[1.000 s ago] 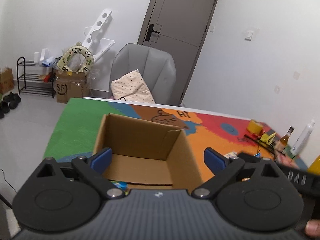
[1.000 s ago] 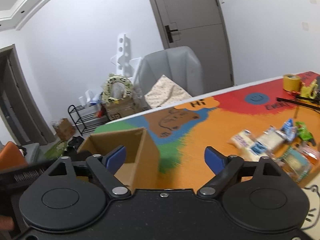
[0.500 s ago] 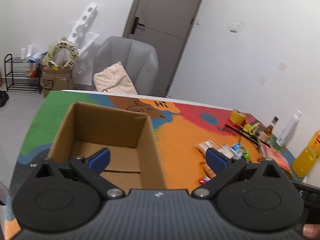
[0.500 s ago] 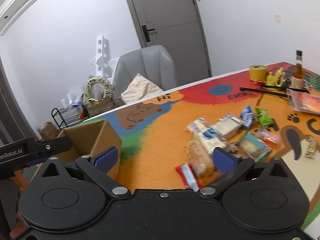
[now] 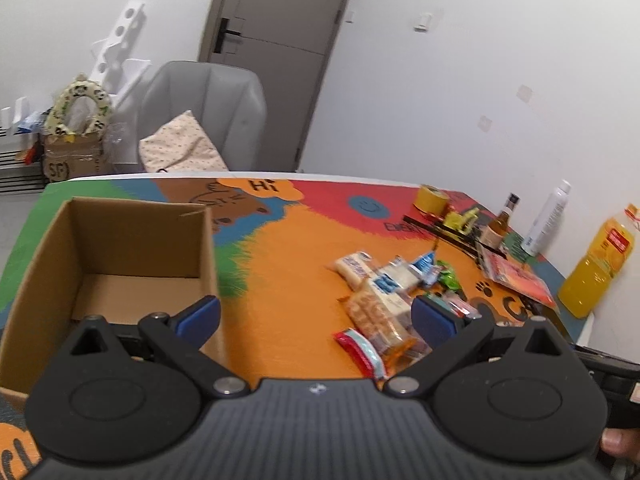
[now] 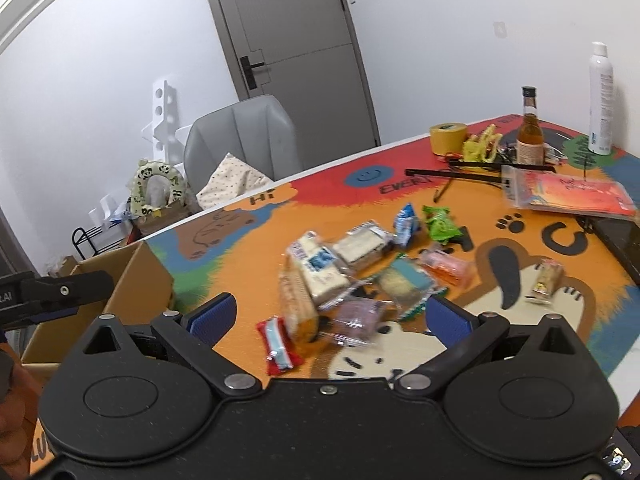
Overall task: Organize snacks
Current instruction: 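Grasp the red-and-white wafer bar with the left gripper while the right grasps a yellow-labelled snack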
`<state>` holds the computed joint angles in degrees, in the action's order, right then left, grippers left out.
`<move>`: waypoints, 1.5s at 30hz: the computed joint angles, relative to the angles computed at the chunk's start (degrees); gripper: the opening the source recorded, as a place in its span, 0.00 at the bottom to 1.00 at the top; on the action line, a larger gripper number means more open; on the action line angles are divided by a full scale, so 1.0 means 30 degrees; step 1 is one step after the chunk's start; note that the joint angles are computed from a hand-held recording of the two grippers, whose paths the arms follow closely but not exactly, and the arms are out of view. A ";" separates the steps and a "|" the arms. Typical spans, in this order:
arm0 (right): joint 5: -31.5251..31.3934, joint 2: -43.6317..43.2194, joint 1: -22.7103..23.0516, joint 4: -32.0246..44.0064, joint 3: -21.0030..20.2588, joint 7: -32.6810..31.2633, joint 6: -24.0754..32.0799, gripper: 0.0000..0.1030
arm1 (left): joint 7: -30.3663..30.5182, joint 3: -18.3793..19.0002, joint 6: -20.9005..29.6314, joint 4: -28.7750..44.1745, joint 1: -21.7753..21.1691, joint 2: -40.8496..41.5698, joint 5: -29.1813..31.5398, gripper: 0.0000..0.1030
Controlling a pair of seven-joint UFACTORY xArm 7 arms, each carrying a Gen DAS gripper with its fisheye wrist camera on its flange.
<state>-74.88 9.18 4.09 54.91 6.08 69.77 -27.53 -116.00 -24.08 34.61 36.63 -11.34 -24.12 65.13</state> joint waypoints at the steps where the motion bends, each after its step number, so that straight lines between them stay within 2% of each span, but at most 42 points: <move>1: 0.0060 0.0048 -0.0064 -0.0030 -0.0069 -0.0091 -0.0036 1.00 | 0.0034 -0.0069 0.0034 0.0197 0.0005 0.0246 0.0020 0.98; 6: 0.0448 0.0276 -0.0362 -0.0131 -0.0308 -0.0885 -0.0284 1.00 | -0.0272 -0.0026 0.0114 0.0988 -0.0177 0.1374 0.0749 0.97; 12: 0.1752 0.0744 -0.0836 -0.0271 -0.0222 -0.2416 -0.0250 0.99 | -0.0747 0.0707 -0.0003 0.1813 -0.0882 0.2868 0.1747 0.95; 18: 0.4158 0.1387 -0.1254 -0.0414 0.0095 -0.4910 0.0236 0.92 | -0.1395 0.1768 -0.0326 0.2631 -0.1650 0.4505 0.2580 0.83; 24: 0.4348 0.2548 -0.2619 0.0559 0.1238 -0.4926 0.1254 0.81 | -0.1546 0.2884 -0.0914 0.3591 -0.2305 0.6337 0.3010 0.67; 30: 0.8692 0.3088 -0.1541 0.0351 0.0563 -0.8637 0.2001 0.76 | -0.1640 0.3866 -0.1331 0.4646 -0.2988 0.8222 0.3193 0.60; 37: 1.0321 0.4061 -0.2918 0.0884 0.1946 -1.0058 0.2639 0.75 | -0.0530 0.4891 -0.1820 0.6145 -0.3897 1.0386 0.2372 0.59; 40: 1.1449 0.4355 -0.2872 0.0967 0.1898 -1.1058 0.2721 0.75 | 0.0211 0.5236 -0.1613 0.6616 -0.4332 1.1013 0.1702 0.58; 42: 1.2295 0.4579 -0.2761 0.1042 0.1790 -1.1715 0.2713 0.73 | 0.0425 0.5442 -0.1313 0.6781 -0.4649 1.1247 0.1539 0.53; 45: 1.3156 0.5055 -0.3101 0.1326 0.2171 -1.2332 0.2846 0.71 | 0.1116 0.5551 -0.0390 0.6994 -0.5089 1.1387 0.1140 0.35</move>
